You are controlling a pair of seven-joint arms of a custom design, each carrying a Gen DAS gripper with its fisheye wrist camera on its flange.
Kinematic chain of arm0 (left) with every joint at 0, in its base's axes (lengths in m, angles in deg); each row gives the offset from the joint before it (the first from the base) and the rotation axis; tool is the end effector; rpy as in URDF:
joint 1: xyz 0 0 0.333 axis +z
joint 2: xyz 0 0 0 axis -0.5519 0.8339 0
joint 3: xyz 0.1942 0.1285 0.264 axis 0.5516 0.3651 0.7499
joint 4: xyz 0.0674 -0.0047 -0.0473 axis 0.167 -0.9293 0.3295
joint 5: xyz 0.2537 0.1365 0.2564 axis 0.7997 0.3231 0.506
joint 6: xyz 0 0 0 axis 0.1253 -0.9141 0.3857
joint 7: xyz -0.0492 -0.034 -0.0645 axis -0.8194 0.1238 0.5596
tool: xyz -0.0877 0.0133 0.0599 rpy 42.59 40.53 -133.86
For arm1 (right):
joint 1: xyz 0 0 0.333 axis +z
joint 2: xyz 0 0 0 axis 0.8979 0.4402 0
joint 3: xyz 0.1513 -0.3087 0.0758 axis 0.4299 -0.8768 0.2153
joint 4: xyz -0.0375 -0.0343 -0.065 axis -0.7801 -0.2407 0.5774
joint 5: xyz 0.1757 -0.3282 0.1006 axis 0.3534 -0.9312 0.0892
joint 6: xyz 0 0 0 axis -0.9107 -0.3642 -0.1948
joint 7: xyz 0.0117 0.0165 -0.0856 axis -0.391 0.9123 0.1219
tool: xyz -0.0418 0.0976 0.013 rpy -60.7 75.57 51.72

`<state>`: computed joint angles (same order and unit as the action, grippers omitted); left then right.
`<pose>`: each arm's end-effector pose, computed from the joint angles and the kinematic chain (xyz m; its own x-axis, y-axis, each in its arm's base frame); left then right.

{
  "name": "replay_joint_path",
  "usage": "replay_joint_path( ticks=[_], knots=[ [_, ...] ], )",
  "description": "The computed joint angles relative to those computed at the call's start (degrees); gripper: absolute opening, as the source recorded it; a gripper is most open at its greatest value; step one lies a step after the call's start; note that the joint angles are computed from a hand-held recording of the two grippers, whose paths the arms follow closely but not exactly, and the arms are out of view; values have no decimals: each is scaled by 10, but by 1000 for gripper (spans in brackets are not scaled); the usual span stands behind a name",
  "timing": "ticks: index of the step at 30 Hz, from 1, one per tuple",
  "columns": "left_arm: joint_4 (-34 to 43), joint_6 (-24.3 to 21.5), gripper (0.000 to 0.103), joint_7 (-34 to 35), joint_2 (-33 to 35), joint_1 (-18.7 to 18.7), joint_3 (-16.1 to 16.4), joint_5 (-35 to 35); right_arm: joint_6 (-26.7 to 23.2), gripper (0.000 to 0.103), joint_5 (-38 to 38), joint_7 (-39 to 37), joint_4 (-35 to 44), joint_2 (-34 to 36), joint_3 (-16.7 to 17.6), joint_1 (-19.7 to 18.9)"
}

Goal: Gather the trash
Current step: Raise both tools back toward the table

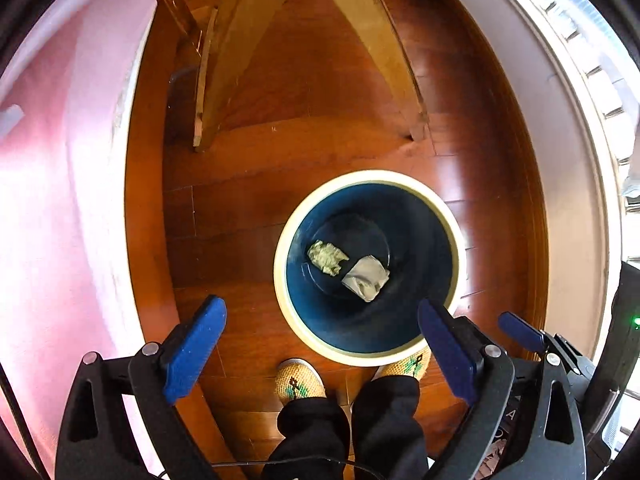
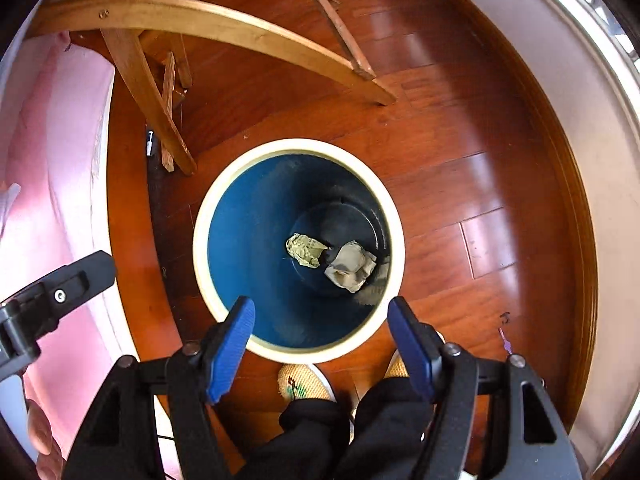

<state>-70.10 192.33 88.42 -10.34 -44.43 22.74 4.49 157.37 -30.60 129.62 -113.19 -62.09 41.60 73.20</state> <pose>0.6752 -0.2049 0.3622 -0.4425 -0.8950 0.0560 -0.8967 0.4422 -0.0193 0.5707 0.1442 0.3326 -0.5846 -0.7785 -0.2282 -0.8057 0.5901 0.0511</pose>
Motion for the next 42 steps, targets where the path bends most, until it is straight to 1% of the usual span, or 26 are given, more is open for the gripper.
replay_joint_path(
  ticks=[3, 8, 14, 16, 20, 24, 26, 29, 30, 32, 34, 36, 38, 39, 42],
  knots=[
    [-2, -15, 96, 7, -24, 5, -3, -6, -34, 69, -7, 15, 6, -23, -4, 3],
    [6, -59, 96, 24, -70, 12, -8, -13, -96, 69, -13, 23, 25, -69, -11, 7],
    [47, -105, 96, 45, -120, 22, -13, -25, -182, 69, -33, 27, 72, -126, -25, 14],
    [77, -116, 96, 51, -128, 24, -15, -32, -205, 69, -41, 28, 91, -143, -29, 15],
    [141, -118, 96, 58, -136, 30, -16, -48, -249, 69, -63, 28, 143, -164, -37, 15],
    [225, -130, 96, 46, -125, 33, -16, -63, -286, 69, -92, 23, 202, -172, -41, 13],
    [274, -138, 96, 35, -113, 32, -16, -64, -305, 69, -120, 21, 234, -171, -42, 12],
    [341, -142, 96, 16, -95, 32, -16, -69, -315, 69, -156, 20, 276, -169, -43, 9],
    [352, -140, 96, 10, -96, 32, -16, -71, -318, 69, -167, 17, 290, -168, -44, 8],
    [403, -147, 96, -4, -80, 32, -16, -73, -323, 69, -185, 4, 318, -163, -46, 5],
    [434, -140, 96, -17, -69, 31, -15, -71, -325, 69, -209, -12, 350, -152, -46, 3],
    [471, -141, 96, -32, -57, 28, -12, -64, -321, 69, -230, -34, 375, -143, -47, 2],
    [481, -129, 96, -51, -55, 25, -9, -57, -318, 69, -244, -64, 400, -131, -48, 0],
    [502, -131, 96, -63, -45, 22, -7, -51, -320, 69, -248, -78, 416, -125, -48, 0],
    [523, -127, 96, -94, -37, 15, -1, -33, -327, 69, -244, -132, 470, -95, -49, -4]
  ],
)
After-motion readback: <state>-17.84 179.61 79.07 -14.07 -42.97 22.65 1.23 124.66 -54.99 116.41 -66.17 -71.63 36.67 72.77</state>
